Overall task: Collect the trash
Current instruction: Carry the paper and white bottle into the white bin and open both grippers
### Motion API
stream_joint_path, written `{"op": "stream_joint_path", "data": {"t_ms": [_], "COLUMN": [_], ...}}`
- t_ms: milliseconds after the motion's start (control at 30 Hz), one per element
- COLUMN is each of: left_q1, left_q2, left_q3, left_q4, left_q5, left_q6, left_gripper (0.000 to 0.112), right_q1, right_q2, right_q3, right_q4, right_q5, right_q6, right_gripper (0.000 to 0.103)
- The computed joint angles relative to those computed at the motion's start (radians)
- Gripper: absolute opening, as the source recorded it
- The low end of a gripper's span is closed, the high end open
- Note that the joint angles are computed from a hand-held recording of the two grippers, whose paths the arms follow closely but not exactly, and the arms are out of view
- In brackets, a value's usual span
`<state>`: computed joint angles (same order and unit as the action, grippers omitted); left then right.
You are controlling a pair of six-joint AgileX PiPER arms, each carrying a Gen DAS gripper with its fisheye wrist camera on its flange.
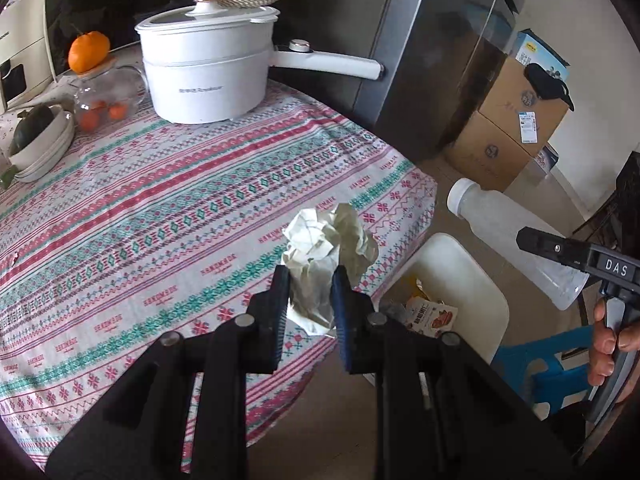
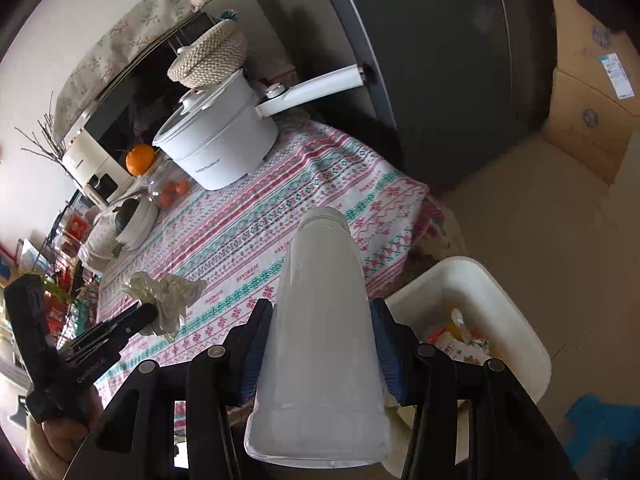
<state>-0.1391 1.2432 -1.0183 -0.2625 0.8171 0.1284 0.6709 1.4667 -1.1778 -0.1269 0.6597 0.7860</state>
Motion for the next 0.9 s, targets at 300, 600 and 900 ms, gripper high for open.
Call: {"op": "stream_joint_path", "data": {"t_ms": [300,600,900], "left_q1": [-0.369,-0.482,-0.456], "left_q2": [0.203,0.354,0.313], "left_q3": [-0.020,-0.106,-0.106], "left_q4": [0.175,0.201,0.226], "left_q5": [-0.111,-0.129,-0.120], "left_q6": [-0.245,-0.304,-0.330], "left_gripper": [0.023,0.029,0.065], "right_q1": [-0.187,-0.292,-0.357], "right_q2": [-0.107,-0.140,-0.116], "right_q3": [0.185,0.265,0.292], "right_q4": [0.168,0.274,0.322], "right_q5": [-0.024,-0.023,-0.012], "right_q6": [-0.160,-0.274,-0.326], "right_gripper": [0.050,0.050,0.050]}}
